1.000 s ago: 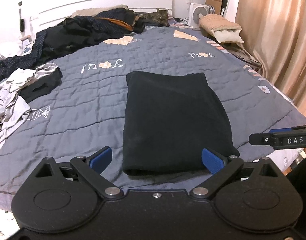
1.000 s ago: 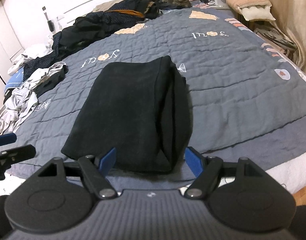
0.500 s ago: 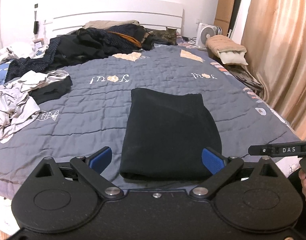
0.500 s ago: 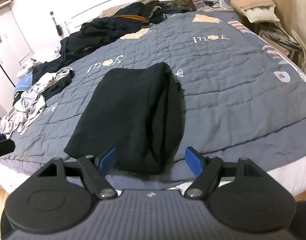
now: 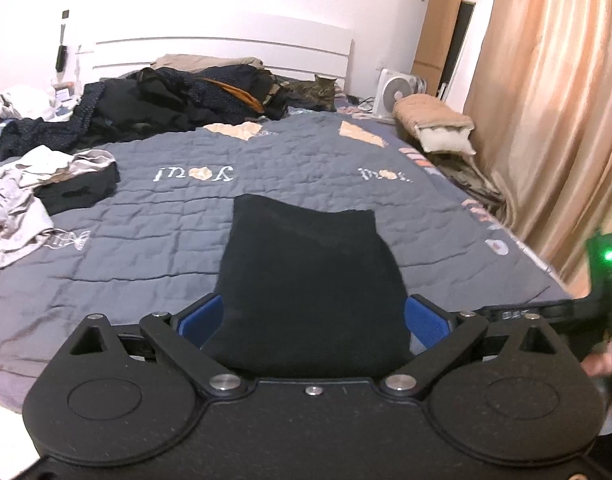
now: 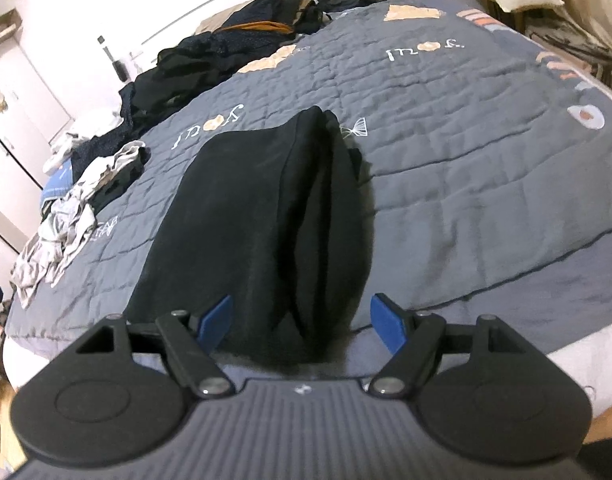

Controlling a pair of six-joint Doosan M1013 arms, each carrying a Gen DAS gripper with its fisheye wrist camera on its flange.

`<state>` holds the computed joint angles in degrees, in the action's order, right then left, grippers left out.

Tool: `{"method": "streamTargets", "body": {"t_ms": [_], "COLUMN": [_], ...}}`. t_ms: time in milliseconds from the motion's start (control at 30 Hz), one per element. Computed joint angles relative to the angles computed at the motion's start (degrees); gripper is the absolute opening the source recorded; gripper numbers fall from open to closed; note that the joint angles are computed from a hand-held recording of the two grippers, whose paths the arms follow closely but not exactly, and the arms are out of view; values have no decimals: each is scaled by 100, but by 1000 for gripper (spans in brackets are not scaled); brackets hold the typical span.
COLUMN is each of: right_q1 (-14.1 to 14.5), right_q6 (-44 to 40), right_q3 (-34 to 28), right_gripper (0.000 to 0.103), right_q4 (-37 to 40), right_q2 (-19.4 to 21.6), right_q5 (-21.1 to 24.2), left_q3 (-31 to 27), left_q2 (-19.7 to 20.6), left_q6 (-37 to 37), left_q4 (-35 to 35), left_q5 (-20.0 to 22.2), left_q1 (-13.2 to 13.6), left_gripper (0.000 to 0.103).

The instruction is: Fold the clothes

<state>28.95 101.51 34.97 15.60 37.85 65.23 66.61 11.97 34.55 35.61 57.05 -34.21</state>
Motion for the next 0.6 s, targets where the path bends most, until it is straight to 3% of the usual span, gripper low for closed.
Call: {"method": "streamTargets", "body": {"t_ms": [333,600], "right_q1": [-108,-214], "right_q6": [-464,-349], "right_q3": [349,164], "right_gripper": [75,75], "right_q4": [533,1069], "right_q2": [82,372], "right_q5": [-366,-222], "left_q3": [69,181], "left_q2": [68,39], "left_q6": [59,88], "left_q4": [-306,-566], "left_q5": [-331,-319], "left_q1": [75,143], "left_gripper": [98,98]}}
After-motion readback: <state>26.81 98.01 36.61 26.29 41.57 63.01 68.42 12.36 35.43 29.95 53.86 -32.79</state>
